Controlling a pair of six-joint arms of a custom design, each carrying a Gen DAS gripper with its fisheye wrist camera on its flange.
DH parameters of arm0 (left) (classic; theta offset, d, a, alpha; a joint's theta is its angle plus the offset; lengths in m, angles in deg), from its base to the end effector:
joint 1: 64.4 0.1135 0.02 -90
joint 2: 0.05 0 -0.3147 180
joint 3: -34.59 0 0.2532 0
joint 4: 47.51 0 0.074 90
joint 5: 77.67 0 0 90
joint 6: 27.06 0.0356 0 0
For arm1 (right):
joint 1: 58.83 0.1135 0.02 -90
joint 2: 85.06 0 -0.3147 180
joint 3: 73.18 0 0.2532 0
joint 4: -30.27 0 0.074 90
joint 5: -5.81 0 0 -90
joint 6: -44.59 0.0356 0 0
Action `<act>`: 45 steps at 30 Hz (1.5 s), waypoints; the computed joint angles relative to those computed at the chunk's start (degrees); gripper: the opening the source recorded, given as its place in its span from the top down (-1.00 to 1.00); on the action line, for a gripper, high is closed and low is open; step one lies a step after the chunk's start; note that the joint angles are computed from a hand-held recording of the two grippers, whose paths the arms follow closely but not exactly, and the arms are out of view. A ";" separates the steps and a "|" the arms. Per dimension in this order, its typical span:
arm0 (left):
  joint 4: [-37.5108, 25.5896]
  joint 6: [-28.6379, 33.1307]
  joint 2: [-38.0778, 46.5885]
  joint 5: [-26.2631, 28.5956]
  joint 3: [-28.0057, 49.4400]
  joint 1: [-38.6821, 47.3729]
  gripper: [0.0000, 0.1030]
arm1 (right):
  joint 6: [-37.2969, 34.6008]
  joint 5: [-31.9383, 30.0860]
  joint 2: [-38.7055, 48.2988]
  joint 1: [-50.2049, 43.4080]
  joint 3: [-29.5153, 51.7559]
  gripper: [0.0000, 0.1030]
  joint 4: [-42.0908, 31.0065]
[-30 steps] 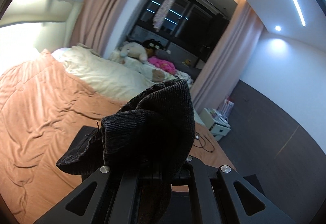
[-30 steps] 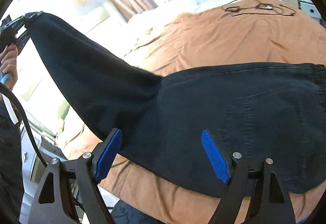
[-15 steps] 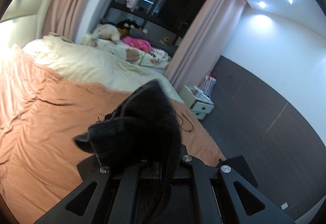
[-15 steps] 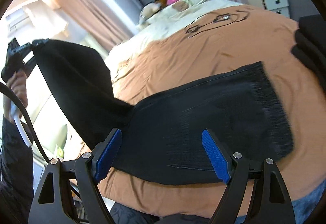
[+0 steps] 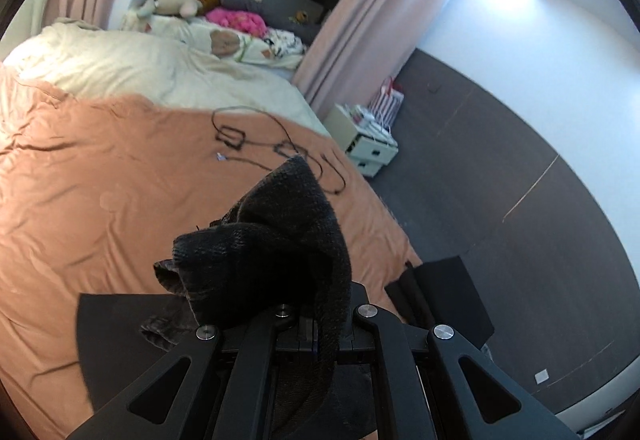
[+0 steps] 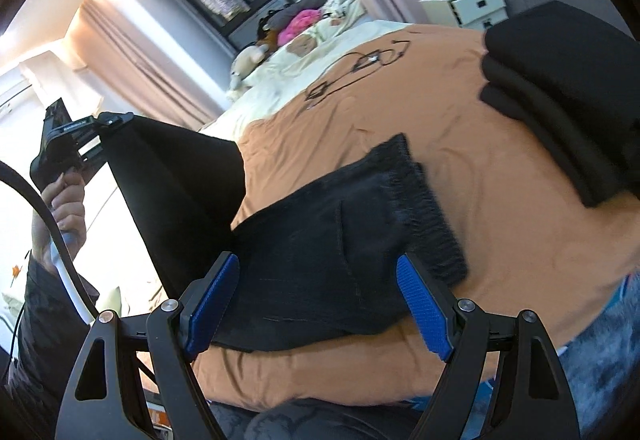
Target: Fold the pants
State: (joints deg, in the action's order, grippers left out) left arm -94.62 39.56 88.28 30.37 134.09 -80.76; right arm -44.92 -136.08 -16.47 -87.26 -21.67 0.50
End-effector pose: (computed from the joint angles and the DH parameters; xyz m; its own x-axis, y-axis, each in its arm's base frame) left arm 0.3294 -0.1082 0.4138 -0.7187 -0.1823 -0.6710 0.2432 0.8382 -0.4881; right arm 0.2005 -0.0767 0.2621 -0.6431 0.3542 -0.6790 -0.1739 0.7959 0.5799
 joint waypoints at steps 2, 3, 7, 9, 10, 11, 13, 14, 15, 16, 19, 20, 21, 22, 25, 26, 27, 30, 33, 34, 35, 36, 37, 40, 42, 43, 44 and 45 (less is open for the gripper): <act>0.85 -0.82 1.36 -0.51 -0.40 -1.85 0.93 | -1.97 -1.23 -0.92 -2.84 -0.37 -0.57 -2.75; 1.40 -1.11 2.08 -0.86 -0.78 -3.08 0.93 | -2.22 -1.30 -1.34 -3.29 0.14 -0.57 -4.05; 3.08 -1.52 5.13 -2.55 -2.10 -8.08 0.93 | -5.37 -2.09 -2.55 -7.14 0.99 -0.56 -8.97; 4.41 -2.00 5.99 -2.69 -3.58 -9.81 0.93 | -5.76 -1.83 -3.70 -8.40 1.18 -0.57 -10.76; 5.17 -2.30 6.47 -2.80 -4.48 -10.87 0.93 | -5.62 -1.29 -4.22 -8.76 1.17 -0.57 -11.22; 5.64 -2.43 6.80 -2.97 -5.20 -11.76 0.93 | -5.82 -0.83 -4.97 -9.31 1.08 -0.57 -12.08; 6.79 -2.77 7.69 -3.34 -6.72 -13.65 0.93 | -5.53 -0.01 -7.13 -9.94 0.53 -0.56 -13.32; 7.14 -2.96 8.13 -3.62 -7.31 -14.64 0.93 | -4.89 0.72 -7.89 -9.41 0.59 -0.56 -13.66; 7.62 -3.03 8.60 -4.07 -8.04 -15.72 0.93 | -4.61 1.26 -8.86 -9.09 0.38 -0.56 -14.30; 8.22 -3.08 8.95 -4.48 -8.71 -16.60 0.93 | -3.18 2.28 -9.52 -7.72 0.45 -0.56 -14.04; 8.57 -2.29 10.30 -5.16 -9.40 -18.81 0.92 | -0.95 4.40 -11.10 -4.77 0.40 -0.56 -14.60; 8.47 -2.02 10.94 -5.18 -9.37 -19.57 0.85 | -0.15 5.15 -11.58 -3.63 0.47 -0.56 -14.83; 7.93 -1.54 11.55 -4.99 -9.03 -19.89 0.82 | 0.36 5.63 -11.55 -2.81 0.73 -0.56 -14.99; 7.32 -0.89 12.08 -4.76 -8.89 -20.41 0.70 | 1.63 6.63 -11.92 -1.26 0.97 -0.56 -15.11; 5.91 1.59 13.07 0.44 -8.78 -20.64 -0.23 | 4.34 8.59 -11.42 1.64 2.17 -0.57 -14.32; 5.77 2.26 13.55 2.50 -8.60 -20.34 -0.58 | 4.99 9.10 -11.56 2.78 2.36 -0.57 -14.21; 6.19 2.67 12.89 4.33 -9.64 -20.30 -0.67 | 5.04 9.23 -11.54 3.38 2.44 -0.56 -14.16; 6.35 3.88 10.63 5.67 -12.17 -19.84 -0.75 | 6.20 11.57 -12.67 6.79 2.98 -0.56 -14.35; 6.29 4.72 7.82 5.01 -15.29 -18.32 -0.84 | 7.00 13.62 -13.23 9.26 2.67 -0.56 -13.45; 6.78 4.83 6.47 4.61 -16.94 -17.50 -0.86 | 7.73 14.62 -13.43 10.49 2.82 -0.56 -13.41; 7.35 4.83 5.43 4.38 -18.39 -16.99 -0.86 | 8.02 15.13 -12.84 10.99 2.67 -0.56 -12.58; 7.34 5.27 4.38 4.36 -19.63 -15.75 -0.87 | 8.05 15.42 -12.11 11.23 2.59 -0.56 -11.86; 7.24 5.74 3.42 4.19 -20.83 -14.43 -0.87 | 8.11 15.53 -10.55 11.45 2.82 -0.56 -10.65; 7.10 7.23 1.44 4.22 -23.76 -10.20 -0.87 | 9.06 16.72 -9.14 13.34 2.95 -0.56 -9.37; 6.96 8.31 -0.57 4.45 -26.41 -6.99 -0.87 | 9.64 18.51 -8.69 15.45 2.39 -0.56 -7.95; 6.93 9.08 -1.50 4.56 -27.76 -5.25 -0.87 | 9.64 19.67 -8.48 16.68 2.62 -0.56 -7.67; 6.82 9.85 -2.59 4.53 -29.18 -3.37 -0.87 | 10.02 21.08 -8.37 18.08 2.54 -0.56 -7.06; 6.65 10.66 -3.32 4.65 -30.18 -1.76 -0.87 | 9.97 22.68 -7.97 19.46 2.96 -0.56 -6.95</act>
